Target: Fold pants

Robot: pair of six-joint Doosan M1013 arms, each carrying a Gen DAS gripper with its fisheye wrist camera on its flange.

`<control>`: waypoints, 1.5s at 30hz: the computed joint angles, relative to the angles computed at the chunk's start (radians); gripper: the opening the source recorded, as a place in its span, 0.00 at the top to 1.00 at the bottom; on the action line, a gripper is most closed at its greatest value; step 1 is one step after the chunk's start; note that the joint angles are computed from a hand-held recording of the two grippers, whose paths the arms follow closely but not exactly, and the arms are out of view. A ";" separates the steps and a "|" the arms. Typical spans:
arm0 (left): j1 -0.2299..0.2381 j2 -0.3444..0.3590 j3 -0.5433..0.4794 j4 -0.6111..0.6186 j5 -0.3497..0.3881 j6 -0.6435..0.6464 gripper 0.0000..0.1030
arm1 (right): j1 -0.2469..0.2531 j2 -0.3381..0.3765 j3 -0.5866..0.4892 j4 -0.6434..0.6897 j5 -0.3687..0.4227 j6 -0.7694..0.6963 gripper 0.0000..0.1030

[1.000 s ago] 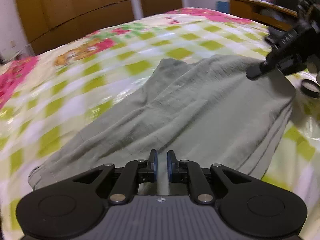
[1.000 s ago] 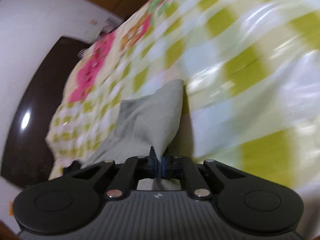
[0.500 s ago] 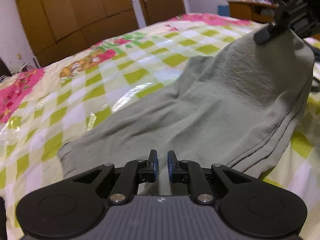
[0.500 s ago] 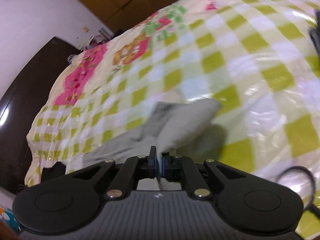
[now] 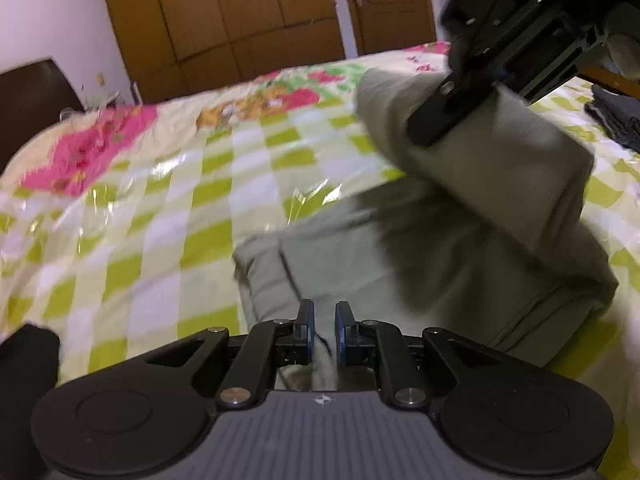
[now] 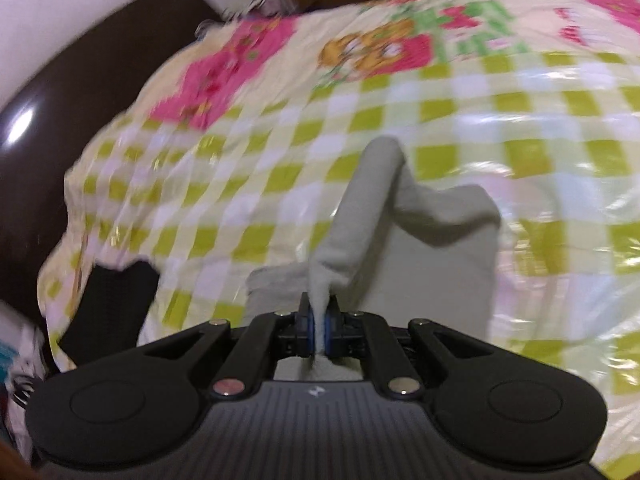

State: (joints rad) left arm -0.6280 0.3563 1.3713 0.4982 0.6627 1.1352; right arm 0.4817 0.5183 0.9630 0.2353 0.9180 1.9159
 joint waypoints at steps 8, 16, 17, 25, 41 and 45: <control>0.040 0.006 -0.004 -0.200 -0.004 0.074 0.74 | 0.050 0.098 -0.126 0.013 0.128 -0.045 0.95; 0.048 -0.005 0.015 -0.230 -0.041 0.062 0.74 | 0.074 0.140 -0.203 -0.040 0.187 -0.051 0.94; 0.046 -0.011 0.021 -0.219 -0.050 0.050 0.74 | 0.079 0.147 -0.214 -0.053 0.197 -0.056 0.92; 0.038 -0.091 0.095 -0.146 -0.052 -0.001 0.66 | 0.079 0.157 -0.225 0.017 0.226 -0.121 0.83; 0.047 -0.127 0.112 -0.164 -0.143 0.029 0.64 | 0.056 0.221 -0.301 0.035 0.199 -0.162 0.83; 0.051 -0.068 0.060 -0.257 -0.089 0.130 0.64 | 0.053 0.271 -0.366 0.041 0.235 -0.202 0.83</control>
